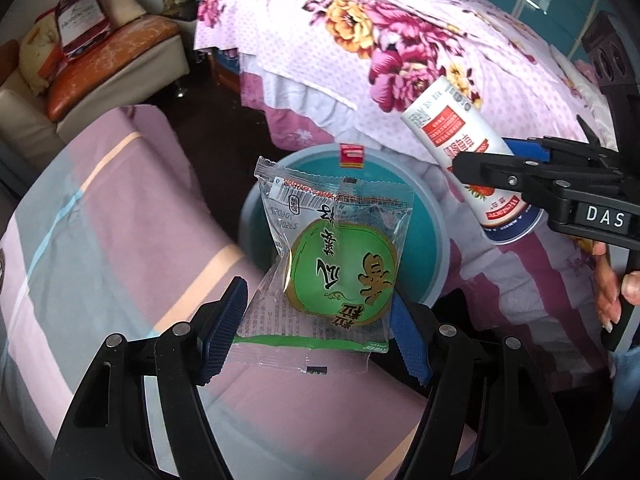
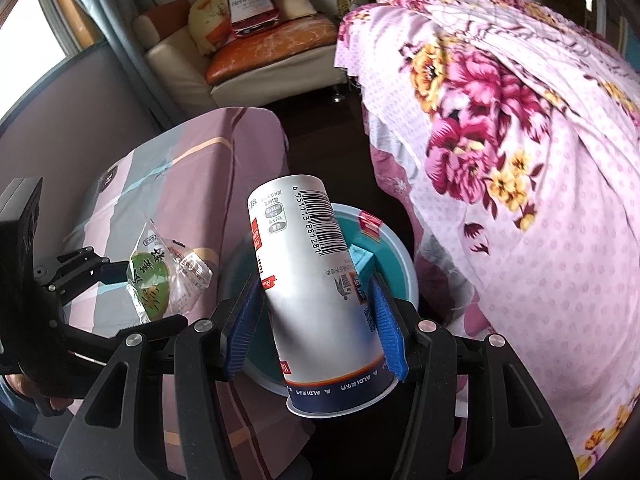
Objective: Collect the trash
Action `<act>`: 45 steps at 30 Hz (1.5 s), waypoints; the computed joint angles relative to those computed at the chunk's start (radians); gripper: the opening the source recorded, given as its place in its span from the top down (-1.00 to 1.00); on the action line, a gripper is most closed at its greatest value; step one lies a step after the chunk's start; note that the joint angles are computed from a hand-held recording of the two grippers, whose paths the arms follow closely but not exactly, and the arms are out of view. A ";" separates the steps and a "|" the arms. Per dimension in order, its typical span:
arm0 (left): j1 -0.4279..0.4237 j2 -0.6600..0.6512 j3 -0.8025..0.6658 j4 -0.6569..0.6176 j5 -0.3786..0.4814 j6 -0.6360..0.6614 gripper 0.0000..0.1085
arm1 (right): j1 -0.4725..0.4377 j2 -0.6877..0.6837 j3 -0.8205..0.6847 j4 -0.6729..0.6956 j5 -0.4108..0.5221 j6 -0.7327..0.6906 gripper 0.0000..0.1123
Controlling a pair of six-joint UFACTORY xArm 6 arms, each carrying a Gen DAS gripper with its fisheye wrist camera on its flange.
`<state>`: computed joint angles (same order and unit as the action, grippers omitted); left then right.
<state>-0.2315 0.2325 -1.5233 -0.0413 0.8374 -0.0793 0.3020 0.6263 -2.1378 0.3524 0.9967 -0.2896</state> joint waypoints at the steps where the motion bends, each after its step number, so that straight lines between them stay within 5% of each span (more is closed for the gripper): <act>1: -0.003 0.009 -0.008 -0.006 -0.001 0.005 -0.37 | -0.003 0.001 0.001 -0.001 0.001 0.005 0.08; 5: -0.013 0.041 -0.041 0.035 0.008 -0.037 -0.72 | -0.012 0.011 -0.007 -0.010 0.008 0.020 0.08; 32: 0.043 -0.048 0.086 0.032 -0.050 -0.133 -0.73 | 0.053 0.196 -0.303 -0.110 0.185 0.061 0.05; 35: 0.050 -0.071 0.113 0.030 -0.063 -0.134 -0.73 | 0.066 0.197 -0.313 -0.126 0.187 0.071 -0.24; 45: 0.076 -0.171 0.212 0.028 -0.105 -0.169 -0.73 | 0.099 0.170 -0.305 -0.199 0.197 0.095 -0.71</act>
<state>-0.1555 0.0613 -1.3111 -0.0135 0.7327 -0.2482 0.4012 0.7959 -2.4429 0.1532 1.1936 -0.1945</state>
